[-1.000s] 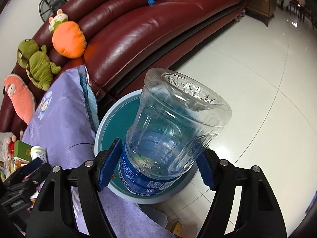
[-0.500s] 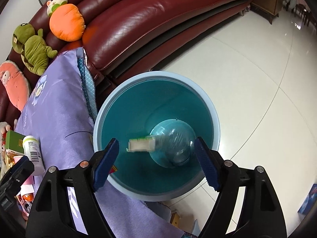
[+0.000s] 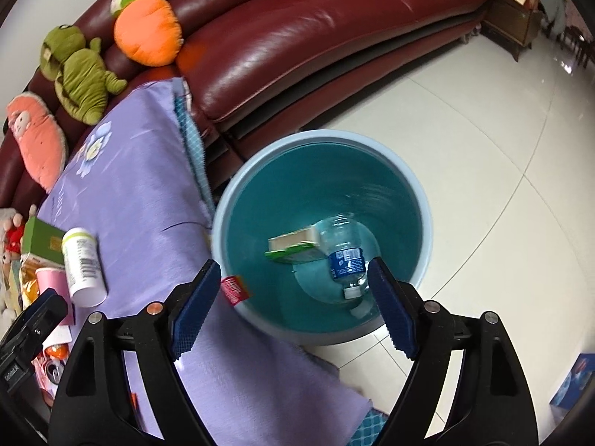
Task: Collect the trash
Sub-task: 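Grasp the green box with the left tool while the right tool grasps the white pill bottle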
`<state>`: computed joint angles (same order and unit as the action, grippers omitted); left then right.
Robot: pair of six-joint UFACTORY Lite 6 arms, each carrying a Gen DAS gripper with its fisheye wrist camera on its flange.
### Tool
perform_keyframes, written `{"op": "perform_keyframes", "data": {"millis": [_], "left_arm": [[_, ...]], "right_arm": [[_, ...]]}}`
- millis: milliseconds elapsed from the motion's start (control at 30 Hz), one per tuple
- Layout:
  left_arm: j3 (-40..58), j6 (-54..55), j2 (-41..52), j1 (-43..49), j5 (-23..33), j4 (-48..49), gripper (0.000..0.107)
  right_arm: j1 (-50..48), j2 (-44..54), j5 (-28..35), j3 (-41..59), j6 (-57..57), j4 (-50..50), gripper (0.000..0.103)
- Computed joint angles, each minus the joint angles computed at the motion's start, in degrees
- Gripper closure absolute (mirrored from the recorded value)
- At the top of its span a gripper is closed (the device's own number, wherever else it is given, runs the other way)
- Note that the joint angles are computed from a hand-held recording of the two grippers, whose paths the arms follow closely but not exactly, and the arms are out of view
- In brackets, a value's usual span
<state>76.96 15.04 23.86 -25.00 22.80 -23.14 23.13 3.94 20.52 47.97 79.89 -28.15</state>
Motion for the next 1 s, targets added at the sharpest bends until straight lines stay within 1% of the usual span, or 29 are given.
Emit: {"op": "perform_keyframes", "data": {"millis": [100,233,367,433,600,700,767,867,900,933,967,1000], "left_arm": [[-3.57,3.36,-3.40,2.72,-0.34,-2.32,0.016],[-6.26,7.84,-6.93,9.00,0.28,-4.89,0.016],[-5.31,13.70,-8.12,16.25,2.81,-9.00,0.016],[-3.79,15.77,-8.03,19.37,4.36,-10.00,0.016],[7.81,16.96,-2.36,26.10,8.49,-8.46,0.016],[18.54,15.16,4.43,29.27,11.74,-6.93,0.016],[28.80,13.33,11.58,30.63,15.59,-4.91,0.016],[41.70,8.92,20.97,30.12,19.58,0.70,0.017],[44.38,8.17,23.12,29.76,20.11,2.02,0.021],[46.42,7.93,24.85,29.38,20.64,2.99,0.036],[49.15,7.72,27.00,28.98,21.92,3.87,0.045],[52.40,7.92,29.52,28.71,24.01,4.23,0.062]], "right_arm": [[2.94,0.91,1.95,2.75,0.72,0.16,0.025],[6.62,4.11,4.63,8.33,0.29,0.63,0.025],[9.59,8.72,7.40,16.02,-2.35,2.67,0.025],[11.15,12.08,9.57,21.70,-4.94,4.23,0.025],[14.17,20.51,14.88,35.55,-10.31,6.58,0.025],[15.04,25.53,17.56,43.12,-13.66,8.83,0.025],[15.37,28.71,19.41,47.72,-15.41,9.91,0.025],[15.36,33.40,21.54,54.54,-18.12,12.15,0.025],[15.31,35.22,22.33,57.12,-19.02,12.90,0.025],[15.26,36.94,23.18,59.66,-19.84,13.41,0.025],[15.20,38.95,24.15,62.63,-20.84,13.93,0.025],[15.11,40.45,24.85,64.86,-21.74,14.47,0.025]]}}
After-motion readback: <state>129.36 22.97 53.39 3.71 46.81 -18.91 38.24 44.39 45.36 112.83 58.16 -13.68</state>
